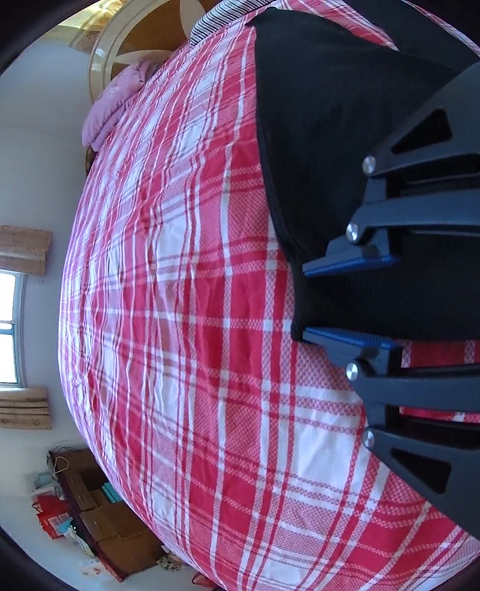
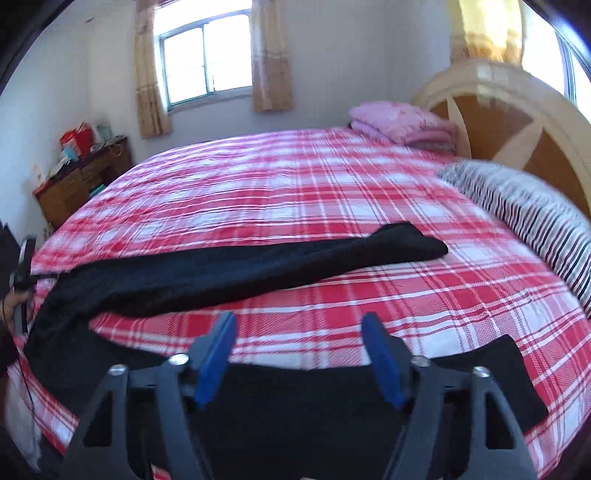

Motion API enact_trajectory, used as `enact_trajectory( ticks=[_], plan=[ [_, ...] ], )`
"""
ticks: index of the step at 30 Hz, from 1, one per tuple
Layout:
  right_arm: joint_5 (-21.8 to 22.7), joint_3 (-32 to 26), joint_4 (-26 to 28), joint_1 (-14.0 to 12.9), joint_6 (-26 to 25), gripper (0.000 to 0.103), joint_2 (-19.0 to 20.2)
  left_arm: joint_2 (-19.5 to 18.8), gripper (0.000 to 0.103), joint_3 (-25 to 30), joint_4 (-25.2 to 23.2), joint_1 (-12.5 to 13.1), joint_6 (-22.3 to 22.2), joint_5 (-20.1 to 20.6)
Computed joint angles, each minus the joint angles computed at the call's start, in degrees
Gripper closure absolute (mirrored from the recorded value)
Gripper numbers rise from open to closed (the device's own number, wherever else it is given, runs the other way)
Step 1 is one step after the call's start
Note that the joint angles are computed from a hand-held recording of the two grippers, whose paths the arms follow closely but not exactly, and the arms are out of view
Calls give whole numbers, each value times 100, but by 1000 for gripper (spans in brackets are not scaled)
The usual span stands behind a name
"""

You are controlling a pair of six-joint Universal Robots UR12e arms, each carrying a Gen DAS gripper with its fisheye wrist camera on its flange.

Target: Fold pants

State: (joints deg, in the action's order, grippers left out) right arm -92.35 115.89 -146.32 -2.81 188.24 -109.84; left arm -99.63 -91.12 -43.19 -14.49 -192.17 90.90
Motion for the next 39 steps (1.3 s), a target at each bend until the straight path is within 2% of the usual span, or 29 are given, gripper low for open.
enact_trajectory(
  ticks=[1,3,6,10,13,16,20,24,30,36,37,38,39],
  plan=[
    [51,-30,55,-97,26,40,23,10,85,-23,43,1,22,-8],
    [146,-111,231,-279,34,50,79,7,87,-27,59,12,7,-22],
    [326,-241,478,-606,133,56,182,6,91,-39,128,42,-72,-117],
    [148,-483,694,-848,114,56,400,-47,92,47,2,7,74,7],
    [184,-720,877,-1097,108,56,620,-72,92,52,28,-45,232,186],
    [510,-1008,1164,-1352,-31,56,916,-90,92,69,33,-82,310,318],
    [815,-1456,1705,-1534,-77,56,1405,-71,92,29,93,-51,248,246],
    [907,-1821,1900,-1545,-119,56,1838,-65,92,5,131,-48,255,245],
    [804,-2251,2109,-1578,-177,53,2391,-107,92,5,209,-139,432,545],
    [1031,-2405,2256,-1608,-326,53,2704,-91,91,23,122,-22,169,171],
    [1002,-2422,2297,-1591,-360,55,2733,-100,91,55,68,-20,169,158],
    [858,-2422,2248,-1551,-394,67,2740,-106,91,74,54,-27,204,159],
    [871,-2415,2220,-1543,-482,85,2730,-106,93,76,63,-34,243,163]
  ],
)
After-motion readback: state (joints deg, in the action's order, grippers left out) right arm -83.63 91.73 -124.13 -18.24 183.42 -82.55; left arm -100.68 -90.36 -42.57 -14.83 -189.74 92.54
